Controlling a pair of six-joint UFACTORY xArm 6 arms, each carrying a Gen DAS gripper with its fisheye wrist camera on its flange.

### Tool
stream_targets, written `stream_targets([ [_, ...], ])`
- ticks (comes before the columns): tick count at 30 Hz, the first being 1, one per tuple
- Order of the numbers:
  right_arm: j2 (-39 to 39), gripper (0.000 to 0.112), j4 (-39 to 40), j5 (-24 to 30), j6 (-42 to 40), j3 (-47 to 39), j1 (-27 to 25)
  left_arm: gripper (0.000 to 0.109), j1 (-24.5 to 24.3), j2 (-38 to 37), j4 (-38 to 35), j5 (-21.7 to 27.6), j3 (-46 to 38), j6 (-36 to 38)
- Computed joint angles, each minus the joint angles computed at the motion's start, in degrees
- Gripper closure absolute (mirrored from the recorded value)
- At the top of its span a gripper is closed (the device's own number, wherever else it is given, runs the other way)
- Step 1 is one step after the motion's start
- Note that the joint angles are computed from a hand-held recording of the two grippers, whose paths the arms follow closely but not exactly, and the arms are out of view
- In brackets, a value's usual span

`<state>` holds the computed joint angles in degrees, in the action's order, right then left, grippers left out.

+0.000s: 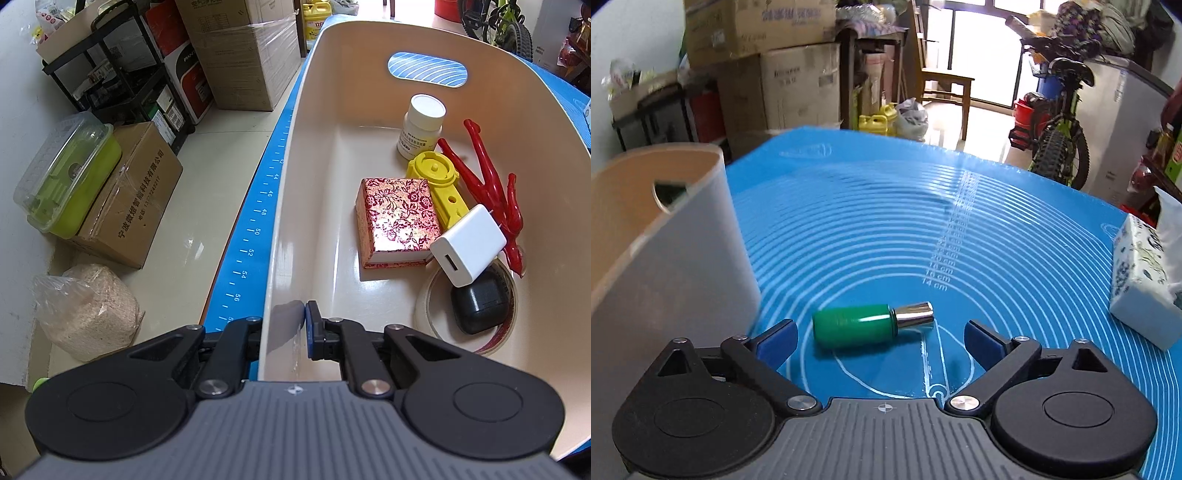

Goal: Organize rigid objects
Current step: 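Grasp the green-and-silver tube with the right gripper and lift, then place the green tube into the basket and open the right gripper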

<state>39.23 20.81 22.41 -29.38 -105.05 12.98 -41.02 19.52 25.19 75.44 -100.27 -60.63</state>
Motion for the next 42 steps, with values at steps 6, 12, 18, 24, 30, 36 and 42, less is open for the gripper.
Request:
stream_targets([
  [6,1.78,0.014,2.44,-5.73,-4.68,1.02,0.96,0.094,0.01,0.19,-0.03,0.33,-0.35,0.24],
  [12,2.07,0.029,16.90,-4.85,-16.72,0.40,1.09,0.094,0.01,0.07,0.04,0.40,-0.22,0.45],
  [18,1.10,0.033,13.40,-4.89,-13.51,1.58,1.14,0.094,0.03,0.07,0.00,0.33,-0.20,0.35],
  [24,-3.24,0.033,11.28,-5.66,-10.10,5.01,0.72,0.094,0.19,-0.26,-0.20,-0.09,0.13,0.27],
  [30,-10.63,0.033,17.64,-8.20,-13.79,10.36,1.48,0.094,0.34,-0.55,-0.35,-0.58,0.69,-0.08],
  [36,-16.89,0.033,25.31,-10.75,-18.66,14.05,3.32,0.095,0.32,-0.34,-0.17,-0.67,0.53,-0.45],
  [42,-21.08,0.033,31.58,-10.71,-24.10,15.83,5.65,0.095,0.29,-0.37,-0.17,-0.70,0.54,-0.50],
])
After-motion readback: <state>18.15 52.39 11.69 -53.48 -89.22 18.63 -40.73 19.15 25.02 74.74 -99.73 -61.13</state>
